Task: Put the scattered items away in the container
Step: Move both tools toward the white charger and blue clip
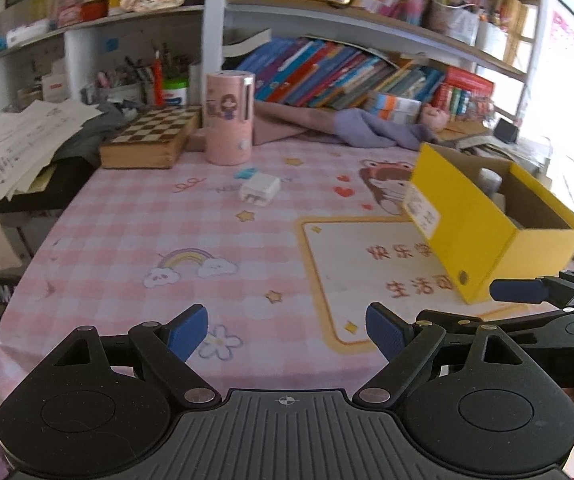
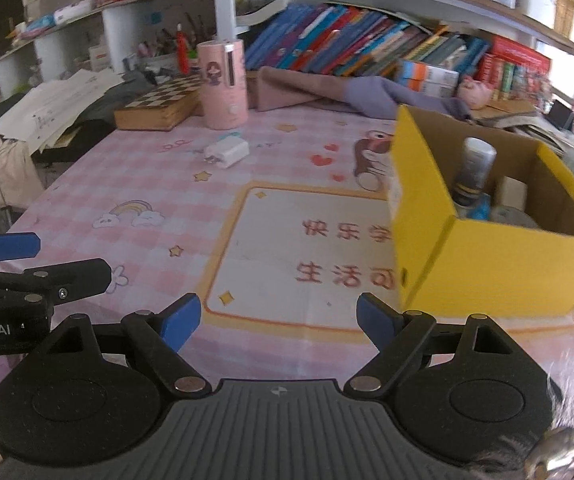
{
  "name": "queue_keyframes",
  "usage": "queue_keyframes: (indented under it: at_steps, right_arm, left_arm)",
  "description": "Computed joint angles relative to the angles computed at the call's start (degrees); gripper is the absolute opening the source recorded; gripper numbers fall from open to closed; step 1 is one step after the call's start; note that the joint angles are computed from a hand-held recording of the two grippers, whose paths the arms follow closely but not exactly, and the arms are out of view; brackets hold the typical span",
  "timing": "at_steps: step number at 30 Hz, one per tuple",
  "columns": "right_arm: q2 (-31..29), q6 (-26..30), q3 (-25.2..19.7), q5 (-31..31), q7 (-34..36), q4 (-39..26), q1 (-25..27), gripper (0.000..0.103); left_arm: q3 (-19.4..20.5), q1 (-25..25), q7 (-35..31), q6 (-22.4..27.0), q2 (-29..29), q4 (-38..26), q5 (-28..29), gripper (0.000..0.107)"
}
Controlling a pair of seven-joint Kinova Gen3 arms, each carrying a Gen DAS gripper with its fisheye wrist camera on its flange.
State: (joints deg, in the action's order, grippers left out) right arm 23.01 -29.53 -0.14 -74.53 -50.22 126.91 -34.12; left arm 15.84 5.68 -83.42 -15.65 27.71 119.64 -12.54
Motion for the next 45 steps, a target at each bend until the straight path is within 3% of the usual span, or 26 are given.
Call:
queue_keyframes:
  at_steps: [14, 22, 31, 36, 45]
  right_arm:
    - [4.7, 10.4, 7.8, 7.2, 1.4, -9.7, 4.1, 0.085]
    - [8.2, 17.2, 14.0, 12.7, -1.7, -15.8, 4.1, 0.084]
    - [12.9, 23.7, 17.4, 19.8, -7.4, -23.8, 6.6, 0.083]
    - [15.2, 26.3, 17.0, 23.9, -10.6, -28.2, 9.5, 0.083]
    - [18.5, 30.3, 14.8, 31.2, -15.9, -35.5, 14.4, 0.083]
  left_arm:
    - [-5.1, 5.1, -4.6, 4.6, 5.5, -11.9, 5.3, 0.088]
    - [-8.6, 8.2, -6.9, 7.4, 9.2, -18.6, 9.1, 0.088]
    - [-12.9, 12.6, -9.6, 11.8, 14.6, -28.0, 11.4, 0.088]
    - [-14.4, 14.3, -10.7, 16.0, 17.3, -33.7, 11.5, 0.088]
    - [-13.4, 14.4, -12.1, 20.8, 21.6, -41.9, 10.7, 0.088]
